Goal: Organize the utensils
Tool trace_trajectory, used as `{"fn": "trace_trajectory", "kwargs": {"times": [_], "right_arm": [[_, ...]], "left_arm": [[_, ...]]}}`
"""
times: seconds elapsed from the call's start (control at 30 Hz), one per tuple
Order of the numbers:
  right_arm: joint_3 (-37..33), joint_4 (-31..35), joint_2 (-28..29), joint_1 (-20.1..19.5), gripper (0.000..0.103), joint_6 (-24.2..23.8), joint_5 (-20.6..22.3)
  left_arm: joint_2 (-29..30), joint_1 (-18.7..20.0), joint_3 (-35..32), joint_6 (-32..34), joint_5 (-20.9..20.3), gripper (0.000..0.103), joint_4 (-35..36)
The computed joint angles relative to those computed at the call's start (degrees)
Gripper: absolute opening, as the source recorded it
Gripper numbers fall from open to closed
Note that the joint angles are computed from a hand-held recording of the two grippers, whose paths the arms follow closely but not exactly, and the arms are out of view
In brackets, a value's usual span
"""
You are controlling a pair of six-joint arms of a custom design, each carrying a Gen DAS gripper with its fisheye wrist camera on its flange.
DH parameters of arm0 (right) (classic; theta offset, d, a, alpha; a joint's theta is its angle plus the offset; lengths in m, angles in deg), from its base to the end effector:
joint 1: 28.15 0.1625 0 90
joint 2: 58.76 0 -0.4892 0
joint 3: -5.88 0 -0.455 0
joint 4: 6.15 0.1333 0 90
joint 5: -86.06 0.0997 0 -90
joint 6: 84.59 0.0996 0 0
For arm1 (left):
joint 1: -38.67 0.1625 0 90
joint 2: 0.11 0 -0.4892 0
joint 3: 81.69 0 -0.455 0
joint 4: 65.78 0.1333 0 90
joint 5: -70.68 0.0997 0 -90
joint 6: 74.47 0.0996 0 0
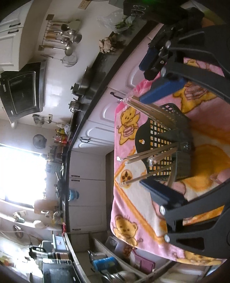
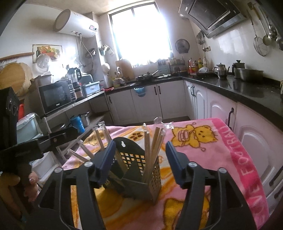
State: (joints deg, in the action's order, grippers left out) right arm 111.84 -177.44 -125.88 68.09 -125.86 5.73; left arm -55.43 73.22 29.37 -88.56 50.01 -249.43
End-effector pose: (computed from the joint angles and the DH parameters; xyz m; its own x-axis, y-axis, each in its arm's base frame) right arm 0.2235 -0.6641 0.3227 -0.6744 -0.6491 0.3520 -0.6985 0.4063 -0.5890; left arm -0.3944 -0.5465 0.2223 -0.8116 -0.1432 -0.5664 0.4663 0.4254 -0.7756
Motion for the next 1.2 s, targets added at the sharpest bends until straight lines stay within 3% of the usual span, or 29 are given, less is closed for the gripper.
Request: {"fn": "trace_trajectory", "kwargs": {"times": [0.13, 0.23, 0.5, 0.77, 1.0, 1.17, 1.2], "right_arm": [[1.79, 0.17, -1.95, -0.28, 0.075, 0.08, 0.44], [3.29, 0.02, -3.21, -0.47, 0.078, -0.60, 0.07], [8.39, -0.85, -6.28, -1.19, 0.087, -3.89, -1.33], [13.64, -4.58, -8.39, -2.65, 0.091, -6.11, -0.98], [17.02, -7.00, -9.39, -4.59, 0.091, -7.66, -1.07], [19.66, -11.34, -9.61, -5.75, 0.092, -9.48, -1.01], [20.23, -12.37, -9.59, -5.95, 0.092, -9.88, -1.13]], "left_arm": [[-0.59, -1.50, 2.20, -3.36, 2.59, 0.092, 1.50], [-1.20, -2.52, 4.14, -6.73, 3.71, 0.092, 2.71], [-3.77, -5.00, 10.26, -23.00, 5.78, 0.092, 12.90], [-4.14, -6.98, 14.78, -32.27, 7.41, 0.092, 17.08], [-5.58, -8.23, 17.19, -45.12, 8.54, 0.092, 29.88], [-6.50, -9.08, 18.87, -51.40, 8.90, 0.092, 35.95], [-6.34, -9.25, 19.40, -50.61, 8.59, 0.092, 34.40]]}}
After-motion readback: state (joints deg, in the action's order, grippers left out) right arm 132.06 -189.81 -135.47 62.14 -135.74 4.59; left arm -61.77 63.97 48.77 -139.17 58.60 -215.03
